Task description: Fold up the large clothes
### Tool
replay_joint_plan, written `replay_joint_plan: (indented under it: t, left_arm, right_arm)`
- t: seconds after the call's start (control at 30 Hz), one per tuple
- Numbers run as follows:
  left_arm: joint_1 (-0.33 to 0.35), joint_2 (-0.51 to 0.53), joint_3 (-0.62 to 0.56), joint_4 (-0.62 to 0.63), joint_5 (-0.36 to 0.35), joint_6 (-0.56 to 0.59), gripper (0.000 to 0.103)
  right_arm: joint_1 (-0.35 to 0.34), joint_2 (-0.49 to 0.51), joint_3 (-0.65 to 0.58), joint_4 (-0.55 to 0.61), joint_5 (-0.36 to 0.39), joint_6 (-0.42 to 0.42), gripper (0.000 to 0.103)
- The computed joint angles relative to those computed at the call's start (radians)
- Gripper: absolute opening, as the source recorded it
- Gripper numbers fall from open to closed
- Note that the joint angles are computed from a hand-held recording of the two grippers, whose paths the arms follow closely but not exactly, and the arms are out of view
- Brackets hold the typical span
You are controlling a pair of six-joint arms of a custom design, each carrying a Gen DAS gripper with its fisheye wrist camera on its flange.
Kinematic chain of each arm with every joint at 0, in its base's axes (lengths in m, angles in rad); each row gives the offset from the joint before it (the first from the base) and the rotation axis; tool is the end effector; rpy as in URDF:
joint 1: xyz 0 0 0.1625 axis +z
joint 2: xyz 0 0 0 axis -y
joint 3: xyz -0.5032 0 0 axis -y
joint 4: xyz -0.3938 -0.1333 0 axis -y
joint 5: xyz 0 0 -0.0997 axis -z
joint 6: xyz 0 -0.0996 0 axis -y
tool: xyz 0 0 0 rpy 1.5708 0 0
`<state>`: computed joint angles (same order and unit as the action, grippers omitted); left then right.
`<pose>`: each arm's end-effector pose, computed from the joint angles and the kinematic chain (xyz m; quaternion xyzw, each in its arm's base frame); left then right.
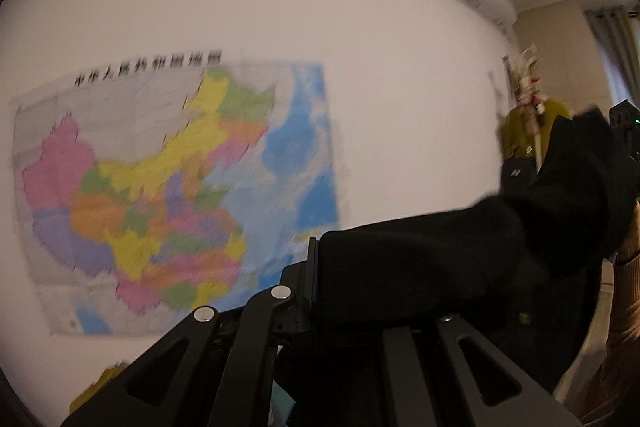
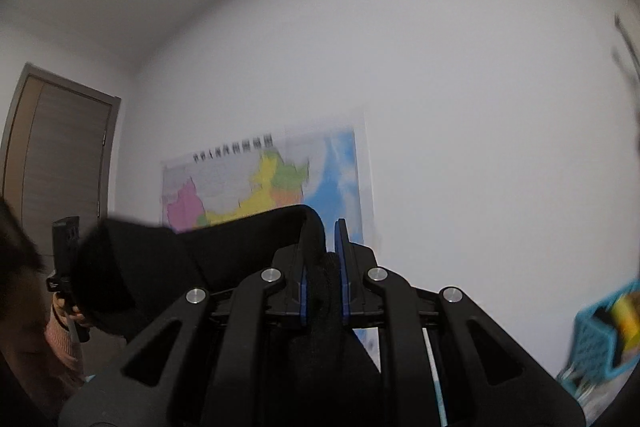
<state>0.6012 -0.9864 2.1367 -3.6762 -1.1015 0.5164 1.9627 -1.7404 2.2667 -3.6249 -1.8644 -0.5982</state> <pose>-0.3679 -0.4686 0.2528 0.5057 0.7084 -0.4820 0.1008 0.2322 -0.2883 0.5562 0.2503 -0.6767 0.6698 0.1755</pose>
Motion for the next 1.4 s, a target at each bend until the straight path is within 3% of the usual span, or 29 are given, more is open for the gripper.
replay_joint_plan:
  t: [0.13, 0.2, 0.4, 0.47, 0.5, 0.57, 0.63, 0.67, 0.7, 0.77, 0.8, 0.9, 1.0, 1.1, 1.17, 1.27, 1.3, 1.33, 1.37, 1.4]
  left_arm:
    - [0.092, 0.074, -0.104, 0.202, 0.051, -0.12, 0.003]
    - [0.161, 0.155, -0.21, 0.343, 0.091, -0.194, 0.003]
    - [0.343, 0.456, -0.53, 0.715, 0.24, -0.309, 0.003]
    - [0.374, 0.536, -0.607, 0.79, 0.312, -0.32, 0.003]
    - [0.381, 0.55, -0.621, 0.791, 0.315, -0.301, 0.003]
    - [0.395, 0.554, -0.649, 0.815, 0.304, -0.32, 0.004]
    - [0.406, 0.524, -0.66, 0.844, 0.241, -0.329, 0.007]
    - [0.403, 0.511, -0.649, 0.83, 0.232, -0.314, 0.015]
    - [0.395, 0.5, -0.629, 0.779, 0.245, -0.274, 0.031]
    - [0.376, 0.487, -0.585, 0.643, 0.244, -0.157, 0.042]
    - [0.371, 0.471, -0.559, 0.58, 0.205, -0.096, 0.051]
    - [0.36, 0.435, -0.489, 0.429, 0.106, -0.01, 0.061]
    - [0.343, 0.453, -0.473, 0.432, 0.061, 0.101, 0.073]
    - [0.343, 0.513, -0.539, 0.608, 0.043, 0.14, 0.073]
    - [0.354, 0.551, -0.581, 0.699, 0.037, 0.144, 0.074]
    - [0.368, 0.615, -0.662, 0.797, 0.091, 0.145, 0.074]
    - [0.371, 0.641, -0.707, 0.838, 0.133, 0.119, 0.066]
    - [0.376, 0.657, -0.744, 0.881, 0.158, 0.079, 0.055]
    - [0.383, 0.668, -0.785, 0.93, 0.168, 0.032, 0.032]
    - [0.397, 0.671, -0.832, 0.995, 0.137, -0.036, 0.023]
  right_arm:
    - [-0.268, 0.063, -0.032, 0.14, 0.164, 0.145, 0.011]
    - [-0.375, 0.137, -0.057, 0.199, 0.197, 0.179, 0.011]
    - [-0.591, 0.451, -0.156, 0.321, 0.086, 0.24, 0.012]
    - [-0.615, 0.514, -0.185, 0.329, 0.033, 0.242, 0.012]
    - [-0.628, 0.531, -0.193, 0.327, 0.032, 0.254, 0.012]
    - [-0.651, 0.542, -0.21, 0.338, 0.063, 0.271, 0.012]
    - [-0.646, 0.545, -0.233, 0.347, 0.057, 0.245, 0.012]
    - [-0.651, 0.542, -0.244, 0.372, 0.068, 0.247, 0.013]
    - [-0.655, 0.545, -0.261, 0.403, 0.072, 0.249, 0.014]
    - [-0.642, 0.575, -0.294, 0.419, 0.009, 0.207, 0.019]
    - [-0.637, 0.584, -0.303, 0.442, -0.027, 0.189, 0.02]
    - [-0.642, 0.594, -0.32, 0.495, -0.059, 0.177, 0.026]
    - [-0.648, 0.589, -0.325, 0.516, -0.062, 0.173, 0.032]
    - [-0.65, 0.588, -0.34, 0.539, -0.032, 0.167, 0.044]
    - [-0.661, 0.588, -0.355, 0.587, 0.029, 0.176, 0.057]
    - [-0.657, 0.612, -0.387, 0.653, 0.016, 0.162, 0.055]
    - [-0.646, 0.631, -0.401, 0.662, -0.033, 0.151, 0.055]
    - [-0.643, 0.64, -0.411, 0.682, -0.055, 0.145, 0.041]
    - [-0.64, 0.647, -0.423, 0.716, -0.064, 0.128, 0.007]
    - [-0.635, 0.653, -0.424, 0.709, -0.082, 0.113, 0.004]
